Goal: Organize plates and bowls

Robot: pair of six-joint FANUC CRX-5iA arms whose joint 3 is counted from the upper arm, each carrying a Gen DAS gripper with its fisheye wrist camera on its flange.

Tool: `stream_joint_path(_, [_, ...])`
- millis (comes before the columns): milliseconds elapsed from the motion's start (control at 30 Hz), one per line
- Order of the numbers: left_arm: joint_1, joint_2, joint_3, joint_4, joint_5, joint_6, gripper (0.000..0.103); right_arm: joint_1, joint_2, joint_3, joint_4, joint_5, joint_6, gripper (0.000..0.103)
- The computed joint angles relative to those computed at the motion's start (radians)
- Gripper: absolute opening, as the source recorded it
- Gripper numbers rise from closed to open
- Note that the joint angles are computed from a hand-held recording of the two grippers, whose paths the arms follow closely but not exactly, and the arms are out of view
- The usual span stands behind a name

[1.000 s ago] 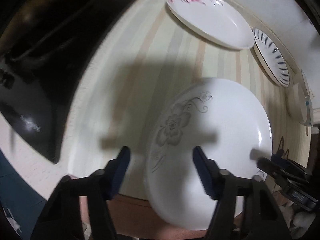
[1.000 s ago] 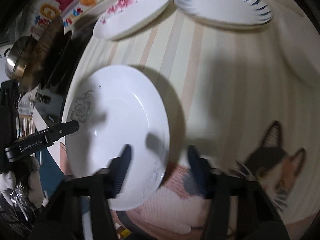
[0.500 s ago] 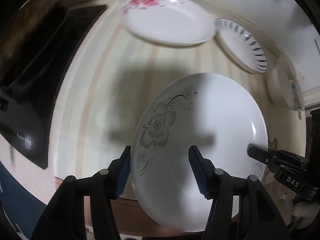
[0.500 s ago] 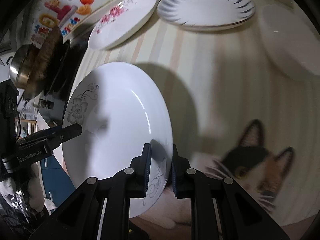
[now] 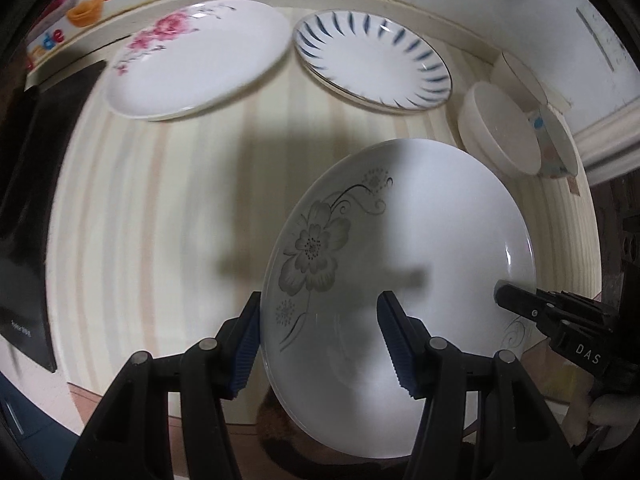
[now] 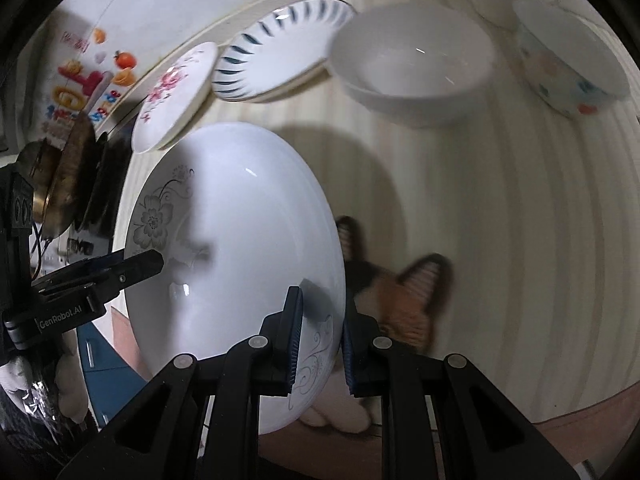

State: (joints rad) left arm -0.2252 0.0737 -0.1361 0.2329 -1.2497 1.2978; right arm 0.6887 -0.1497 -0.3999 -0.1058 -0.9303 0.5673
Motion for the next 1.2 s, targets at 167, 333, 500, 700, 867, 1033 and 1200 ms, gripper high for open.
stream_joint_path(167, [-0.04,0.036,0.021,-0.02,-0.003,0.034,0.054,-0.034,-0.017,-0.036,-0.04,0.013,0.035,0.02])
stream_joint_path(333, [-0.061,0.041,0.028,-0.046,-0.005,0.056,0.054,-0.054,-0.018,-0.053,-0.071,0.02,0.07,0.02])
stream_joint_path(500, [-0.064,0.044,0.031,-0.053,-0.008,0.068,0.054,-0.066,-0.013,-0.051,-0.089,0.009,0.094,0.02])
stream_joint_path(700, [-0.081,0.081,0.051,-0.06,-0.008,0.078,0.054,-0.052,0.002,-0.043,-0.069,0.002,0.06,0.02])
stream_joint_path(867, [-0.094,0.095,0.052,-0.062,0.002,0.058,0.054,-0.022,0.003,-0.052,-0.037,0.006,-0.009,0.02])
stream_joint_path(1033, [-0.059,0.033,0.085,-0.087,0.014,0.056,0.055,-0.037,-0.001,0.008,-0.022,-0.118,-0.046,0.02])
stream_joint_path(1200, [0.065,0.013,0.141,-0.064,0.088,0.1,0.057,0.022,-0.031,0.119,0.18,-0.178,-0.173,0.052])
